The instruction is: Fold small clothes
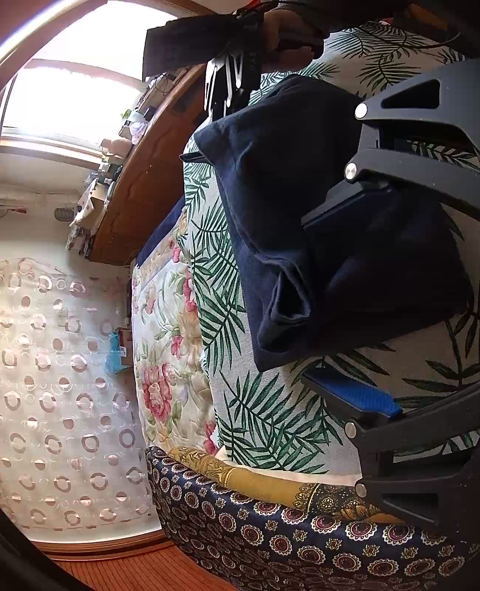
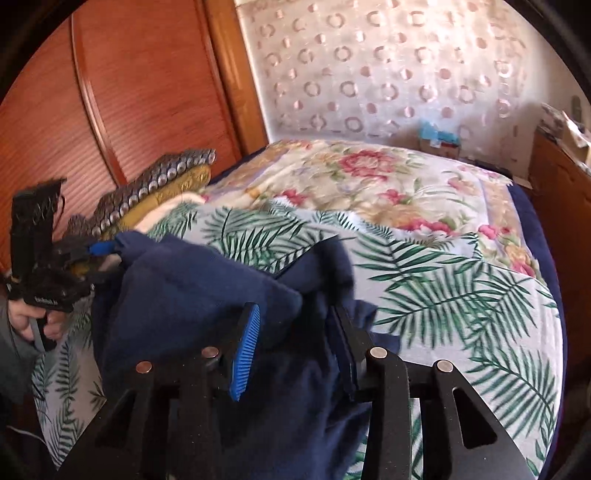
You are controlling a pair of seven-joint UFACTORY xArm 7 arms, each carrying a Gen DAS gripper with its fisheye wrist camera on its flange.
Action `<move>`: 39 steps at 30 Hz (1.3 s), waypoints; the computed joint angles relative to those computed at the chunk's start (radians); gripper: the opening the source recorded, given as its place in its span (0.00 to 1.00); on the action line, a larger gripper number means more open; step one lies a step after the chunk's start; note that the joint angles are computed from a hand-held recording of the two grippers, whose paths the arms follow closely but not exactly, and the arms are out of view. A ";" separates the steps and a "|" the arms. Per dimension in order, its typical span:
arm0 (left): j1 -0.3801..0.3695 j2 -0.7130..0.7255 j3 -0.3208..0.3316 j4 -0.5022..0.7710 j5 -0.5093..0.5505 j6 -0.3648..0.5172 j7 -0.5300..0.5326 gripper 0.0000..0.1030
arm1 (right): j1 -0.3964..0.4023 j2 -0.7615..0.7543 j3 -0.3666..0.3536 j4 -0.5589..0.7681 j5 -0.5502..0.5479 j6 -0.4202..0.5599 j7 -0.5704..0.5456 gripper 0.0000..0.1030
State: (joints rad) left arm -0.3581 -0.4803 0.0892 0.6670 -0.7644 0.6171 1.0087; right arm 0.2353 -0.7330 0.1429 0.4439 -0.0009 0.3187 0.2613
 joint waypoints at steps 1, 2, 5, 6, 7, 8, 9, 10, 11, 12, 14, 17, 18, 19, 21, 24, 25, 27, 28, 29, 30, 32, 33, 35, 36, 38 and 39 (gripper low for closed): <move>0.000 0.000 -0.001 -0.001 0.000 0.000 -0.001 0.74 | 0.012 0.027 -0.018 0.015 0.003 0.010 -0.019 0.39; -0.001 0.001 -0.001 0.000 0.000 0.004 -0.002 0.74 | 0.016 0.047 -0.029 0.037 0.007 0.036 -0.030 0.39; 0.001 0.003 -0.007 -0.002 0.007 0.006 -0.007 0.74 | 0.030 0.099 -0.070 0.073 0.038 0.055 -0.066 0.39; 0.002 0.004 -0.008 0.000 0.010 0.008 -0.011 0.74 | 0.033 0.100 -0.080 0.070 0.046 0.046 -0.084 0.37; 0.002 0.007 -0.007 0.001 0.010 0.010 -0.011 0.74 | 0.035 0.096 -0.085 0.068 0.052 0.046 -0.096 0.20; 0.003 0.009 -0.007 0.003 0.011 0.012 -0.012 0.74 | 0.043 0.093 -0.093 0.068 0.064 0.049 -0.111 0.13; 0.005 0.011 -0.011 0.005 0.014 0.009 -0.016 0.74 | 0.054 0.087 -0.106 0.062 0.076 0.041 -0.134 0.08; 0.007 0.012 -0.016 0.004 0.018 0.001 -0.023 0.74 | 0.041 0.075 -0.090 0.053 0.072 0.031 -0.132 0.07; 0.008 0.010 -0.017 0.004 0.020 -0.002 -0.026 0.74 | 0.016 0.058 -0.061 0.040 0.059 0.016 -0.117 0.07; 0.008 0.007 -0.017 0.003 0.023 -0.003 -0.029 0.74 | -0.015 0.035 -0.021 0.029 0.042 -0.003 -0.084 0.07; 0.005 0.002 -0.018 0.002 0.022 -0.016 -0.035 0.74 | -0.082 -0.052 0.034 -0.015 0.013 -0.048 -0.012 0.07; -0.003 0.007 -0.013 0.010 0.018 -0.036 -0.032 0.74 | -0.220 -0.159 0.112 -0.048 -0.033 -0.042 0.125 0.07; -0.007 0.012 -0.015 0.014 0.017 -0.047 -0.031 0.74 | -0.238 -0.166 0.118 -0.046 -0.051 -0.021 0.143 0.07; -0.011 0.017 -0.014 0.015 0.015 -0.058 -0.024 0.74 | -0.245 -0.160 0.118 -0.042 -0.070 -0.005 0.149 0.07; -0.010 0.041 -0.027 0.030 0.032 -0.078 -0.035 0.74 | -0.245 -0.148 0.115 -0.040 -0.088 0.018 0.173 0.07; -0.010 0.079 -0.027 0.059 0.040 -0.080 -0.050 0.74 | -0.214 -0.104 0.099 -0.015 -0.097 0.027 0.194 0.07; 0.000 0.097 -0.036 0.070 0.051 -0.087 -0.072 0.74 | -0.211 -0.094 0.098 -0.008 -0.105 0.027 0.198 0.07; 0.008 0.120 -0.050 0.080 0.066 -0.115 -0.089 0.74 | -0.210 -0.079 0.102 0.005 -0.122 0.028 0.208 0.07; 0.011 0.134 -0.054 0.087 0.072 -0.129 -0.095 0.74 | -0.195 -0.076 0.092 0.009 -0.124 0.032 0.202 0.07; 0.020 0.150 -0.063 0.096 0.089 -0.139 -0.117 0.74 | -0.175 -0.096 0.091 0.012 -0.122 0.066 0.201 0.09; 0.024 0.163 -0.064 0.104 0.096 -0.136 -0.130 0.74 | -0.172 -0.099 0.090 0.023 -0.128 0.088 0.199 0.19; 0.029 0.186 -0.062 0.121 0.094 -0.129 -0.142 0.73 | -0.180 -0.107 0.104 0.036 -0.144 0.123 0.212 0.33; 0.031 0.190 -0.065 0.120 0.094 -0.137 -0.145 0.71 | -0.168 -0.128 0.103 0.031 -0.143 0.143 0.217 0.44; 0.035 0.200 -0.067 0.120 0.095 -0.144 -0.143 0.62 | -0.145 -0.143 0.090 0.025 -0.139 0.160 0.213 0.59; 0.038 0.205 -0.066 0.121 0.093 -0.141 -0.145 0.61 | -0.126 -0.144 0.077 0.023 -0.130 0.166 0.204 0.63; 0.043 0.216 -0.065 0.131 0.086 -0.114 -0.147 0.58 | -0.107 -0.131 0.064 0.028 -0.121 0.186 0.188 0.66; 0.047 0.219 -0.067 0.133 0.087 -0.108 -0.149 0.58 | -0.105 -0.117 0.063 0.032 -0.118 0.197 0.185 0.67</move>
